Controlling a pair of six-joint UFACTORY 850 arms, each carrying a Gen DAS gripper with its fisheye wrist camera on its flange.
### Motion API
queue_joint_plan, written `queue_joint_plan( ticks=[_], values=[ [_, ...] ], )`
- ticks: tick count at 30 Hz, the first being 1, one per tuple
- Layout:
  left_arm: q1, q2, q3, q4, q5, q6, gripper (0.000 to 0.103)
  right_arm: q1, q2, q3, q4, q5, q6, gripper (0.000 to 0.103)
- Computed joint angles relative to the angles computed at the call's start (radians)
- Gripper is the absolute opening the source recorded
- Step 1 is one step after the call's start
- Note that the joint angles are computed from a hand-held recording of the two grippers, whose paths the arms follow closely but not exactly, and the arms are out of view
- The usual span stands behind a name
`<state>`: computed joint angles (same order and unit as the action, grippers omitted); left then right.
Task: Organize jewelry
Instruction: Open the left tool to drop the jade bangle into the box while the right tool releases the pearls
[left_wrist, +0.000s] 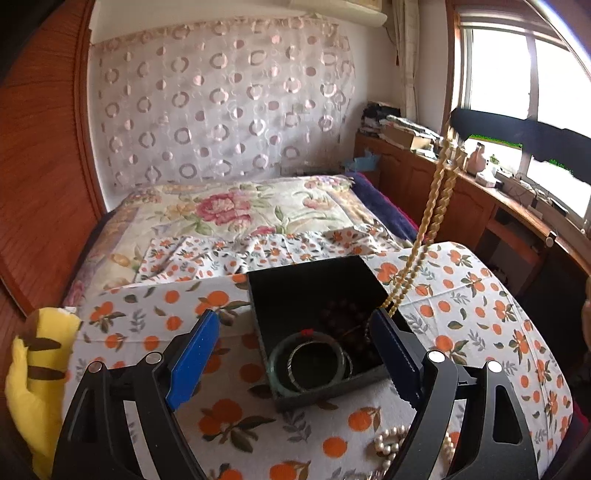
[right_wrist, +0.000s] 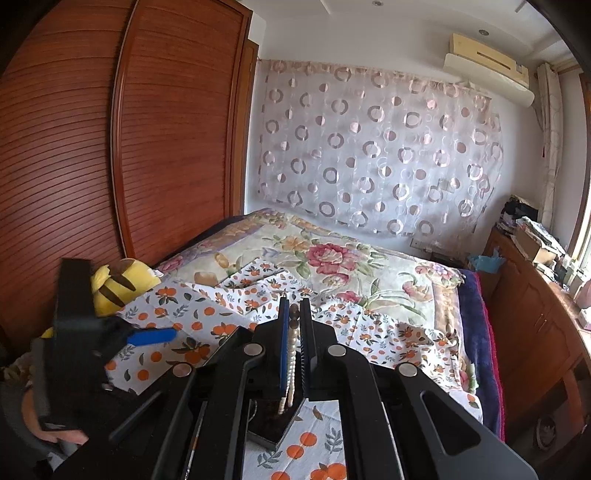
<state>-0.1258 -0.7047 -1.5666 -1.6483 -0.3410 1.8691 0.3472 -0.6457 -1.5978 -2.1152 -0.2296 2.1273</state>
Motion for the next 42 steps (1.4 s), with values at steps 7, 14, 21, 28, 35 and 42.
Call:
queue_joint_plan(
  ticks=[7, 14, 21, 28, 35, 42],
  values=[
    [0.037, 0.085, 0.124, -0.129, -0.041, 0.165, 0.08, 0.0, -0.028, -0.023, 0.02, 0.031, -0.013, 0.006],
    [0.063, 0.135, 0.21, -0.183, -0.069, 0.239, 0.081, 0.002, -0.051, -0.039, 0.109, 0.062, -0.091, 0.007],
    [0.073, 0.16, 0.268, -0.206, -0.084, 0.279, 0.081, -0.002, -0.042, -0.014, 0.113, 0.076, -0.08, 0.029],
    [0.084, 0.182, 0.318, -0.218, -0.1, 0.302, 0.081, 0.002, 0.034, 0.14, -0.312, 0.064, 0.356, 0.029],
    [0.089, 0.19, 0.352, -0.22, -0.089, 0.31, 0.081, 0.013, 0.079, 0.279, -0.523, 0.052, 0.559, 0.029],
    [0.095, 0.198, 0.384, -0.217, -0.085, 0.319, 0.081, 0.014, 0.074, 0.343, -0.697, 0.074, 0.741, 0.017]
  ],
)
